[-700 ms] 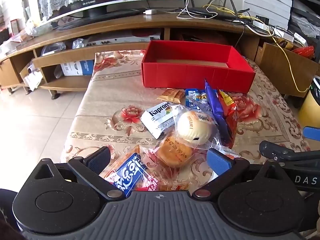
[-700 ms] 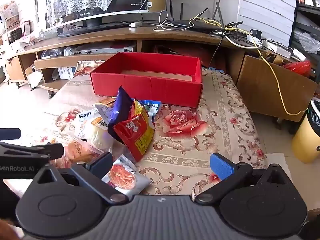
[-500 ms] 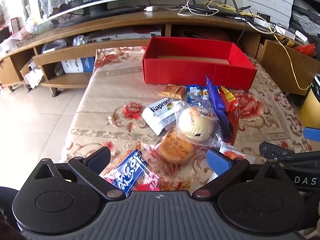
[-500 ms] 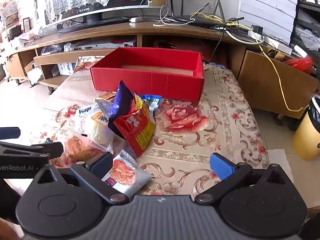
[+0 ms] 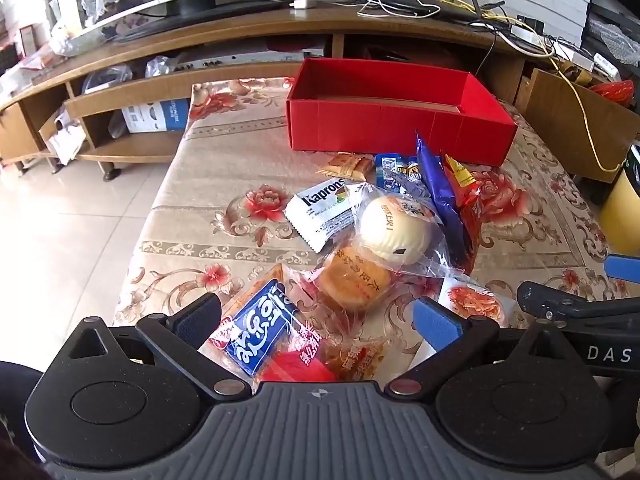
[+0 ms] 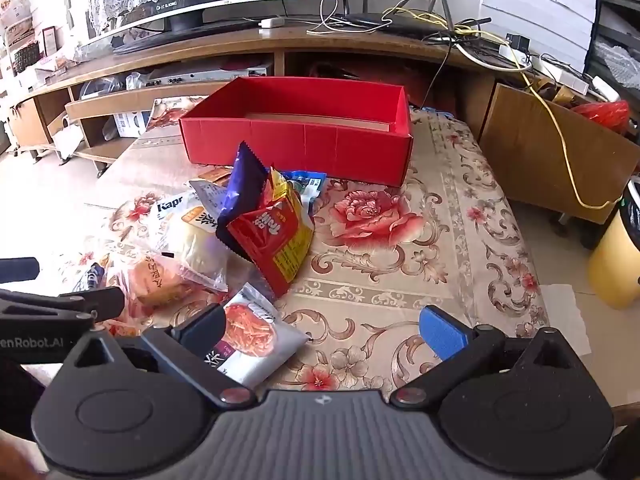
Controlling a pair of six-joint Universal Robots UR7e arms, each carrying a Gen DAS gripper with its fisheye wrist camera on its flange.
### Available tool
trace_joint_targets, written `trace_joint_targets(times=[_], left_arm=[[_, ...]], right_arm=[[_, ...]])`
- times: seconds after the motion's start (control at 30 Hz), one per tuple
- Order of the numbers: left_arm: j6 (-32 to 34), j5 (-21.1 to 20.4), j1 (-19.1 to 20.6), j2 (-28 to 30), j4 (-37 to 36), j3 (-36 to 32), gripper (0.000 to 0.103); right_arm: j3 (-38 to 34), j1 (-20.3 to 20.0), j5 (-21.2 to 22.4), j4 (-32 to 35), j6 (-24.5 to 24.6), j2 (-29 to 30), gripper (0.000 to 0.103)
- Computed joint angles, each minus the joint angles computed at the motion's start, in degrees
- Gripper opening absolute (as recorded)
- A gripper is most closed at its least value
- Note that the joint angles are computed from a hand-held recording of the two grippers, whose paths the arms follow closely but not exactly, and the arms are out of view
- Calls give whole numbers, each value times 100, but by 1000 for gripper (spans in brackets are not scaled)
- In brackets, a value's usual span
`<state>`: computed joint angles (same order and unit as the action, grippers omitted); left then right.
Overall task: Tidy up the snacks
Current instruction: 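Move both grippers toward the snack pile beside the red box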
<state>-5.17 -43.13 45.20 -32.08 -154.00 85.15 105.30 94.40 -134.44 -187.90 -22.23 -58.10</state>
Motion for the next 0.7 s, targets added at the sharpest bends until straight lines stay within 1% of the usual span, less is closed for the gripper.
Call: trace_joint_targets(times=[0.7], left_arm=[[-213,-5,15,-19,263,-21,102]], right_arm=[[-12,-31,20,362,259,-47,100]])
